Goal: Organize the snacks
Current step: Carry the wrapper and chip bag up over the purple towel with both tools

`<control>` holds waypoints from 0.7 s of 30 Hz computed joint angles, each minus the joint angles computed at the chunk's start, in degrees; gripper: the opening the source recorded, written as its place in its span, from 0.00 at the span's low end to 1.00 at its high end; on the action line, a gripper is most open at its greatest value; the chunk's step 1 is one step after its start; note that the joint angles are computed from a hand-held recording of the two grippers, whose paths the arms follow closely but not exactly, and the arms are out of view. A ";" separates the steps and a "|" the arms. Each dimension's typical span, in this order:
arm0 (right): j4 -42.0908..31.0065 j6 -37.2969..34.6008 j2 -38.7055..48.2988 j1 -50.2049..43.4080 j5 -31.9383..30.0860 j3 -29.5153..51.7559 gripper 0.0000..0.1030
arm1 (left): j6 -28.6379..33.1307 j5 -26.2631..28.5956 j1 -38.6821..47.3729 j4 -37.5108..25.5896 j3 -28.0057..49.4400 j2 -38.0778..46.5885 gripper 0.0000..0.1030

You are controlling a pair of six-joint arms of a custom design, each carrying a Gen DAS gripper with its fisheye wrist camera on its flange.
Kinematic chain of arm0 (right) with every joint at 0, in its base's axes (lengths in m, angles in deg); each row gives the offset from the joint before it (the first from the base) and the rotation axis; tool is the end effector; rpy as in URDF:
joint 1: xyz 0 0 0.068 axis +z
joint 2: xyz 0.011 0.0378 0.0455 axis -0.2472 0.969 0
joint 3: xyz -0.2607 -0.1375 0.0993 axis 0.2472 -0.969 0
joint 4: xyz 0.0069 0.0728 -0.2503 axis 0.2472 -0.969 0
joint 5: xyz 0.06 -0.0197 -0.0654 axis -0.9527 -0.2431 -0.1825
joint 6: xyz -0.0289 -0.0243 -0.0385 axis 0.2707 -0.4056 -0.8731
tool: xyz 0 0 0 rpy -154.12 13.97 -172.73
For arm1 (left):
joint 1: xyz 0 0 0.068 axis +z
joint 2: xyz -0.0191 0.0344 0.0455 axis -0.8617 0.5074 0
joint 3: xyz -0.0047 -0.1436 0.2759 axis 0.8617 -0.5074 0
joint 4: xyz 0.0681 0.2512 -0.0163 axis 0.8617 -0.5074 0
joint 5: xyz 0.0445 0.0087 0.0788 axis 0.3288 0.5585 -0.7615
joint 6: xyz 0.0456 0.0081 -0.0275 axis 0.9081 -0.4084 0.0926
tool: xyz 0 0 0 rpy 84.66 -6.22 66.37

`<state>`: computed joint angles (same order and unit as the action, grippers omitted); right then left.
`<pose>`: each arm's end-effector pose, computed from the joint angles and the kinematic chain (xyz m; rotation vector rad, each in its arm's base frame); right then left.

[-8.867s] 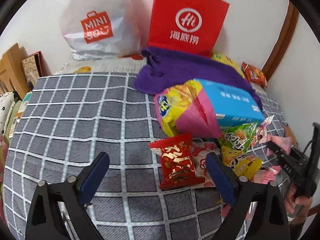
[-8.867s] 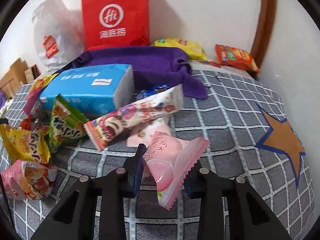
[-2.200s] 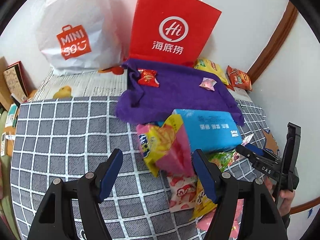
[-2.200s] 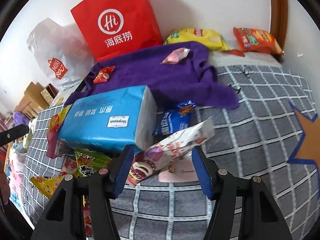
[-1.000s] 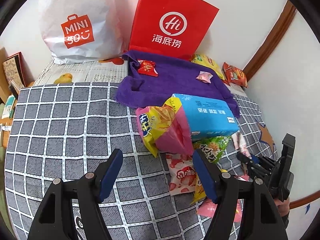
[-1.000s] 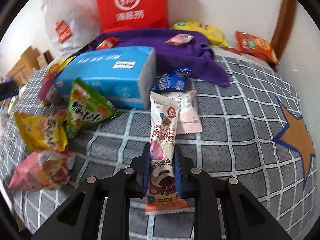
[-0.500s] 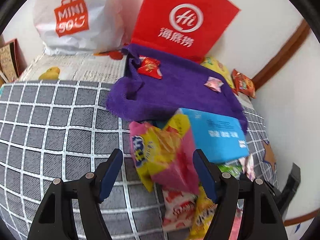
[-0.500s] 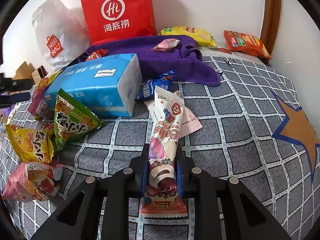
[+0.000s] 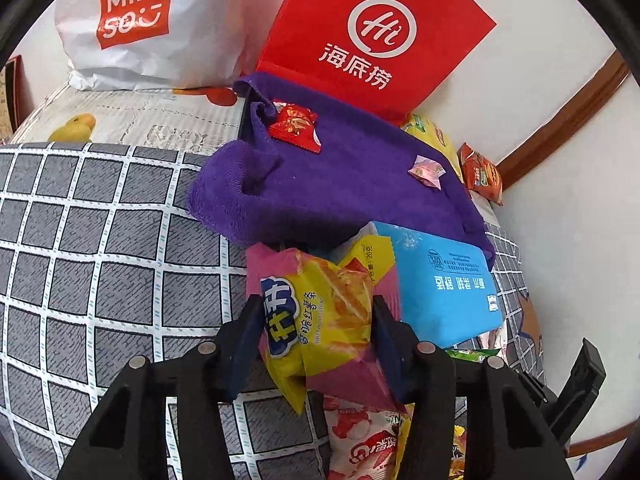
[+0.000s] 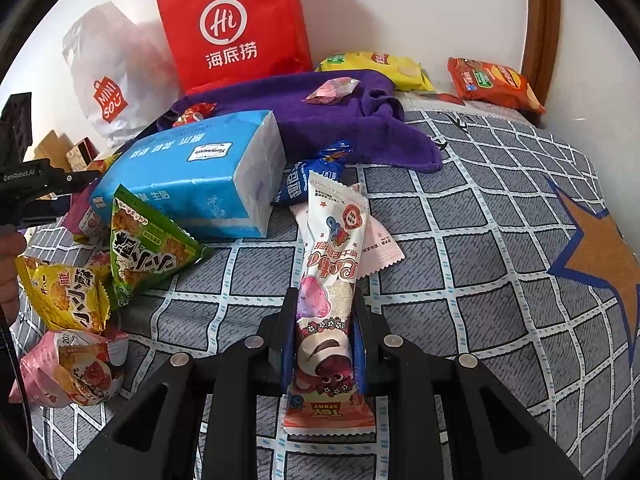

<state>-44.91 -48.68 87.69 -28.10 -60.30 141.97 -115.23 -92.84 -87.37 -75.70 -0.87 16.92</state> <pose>0.3549 -0.0671 0.1800 -0.7247 2.4367 0.4615 0.2499 -0.1244 0.2349 -0.7557 2.4021 -0.4013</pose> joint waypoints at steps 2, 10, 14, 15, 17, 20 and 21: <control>0.01 0.02 -0.04 0.02 0.02 -0.04 0.22 | -0.52 0.57 0.35 0.86 -1.12 -1.17 0.47; 0.39 0.04 0.02 -0.06 -0.12 -0.18 0.21 | -1.93 -2.16 -3.05 -2.84 -2.00 -6.37 0.46; -0.01 0.60 0.16 -0.37 -0.26 0.31 0.19 | -3.45 -4.39 -5.56 -6.02 -2.57 -9.58 0.46; 1.22 1.35 -0.46 -0.24 0.59 -0.49 0.19 | -3.95 -5.00 -6.18 -6.28 -3.01 -10.51 0.47; 2.87 2.34 -1.48 -0.16 1.77 -1.82 0.19 | -5.15 -6.37 -7.65 -7.55 -3.52 -12.34 0.47; 3.23 2.91 -3.07 -0.79 1.28 -3.45 0.19 | -6.02 -7.86 -9.26 -9.09 -3.45 -13.80 0.47; 3.28 3.10 -3.78 -0.92 1.29 -4.05 0.19 | -6.30 -8.32 -9.84 -9.65 -3.32 -14.15 0.47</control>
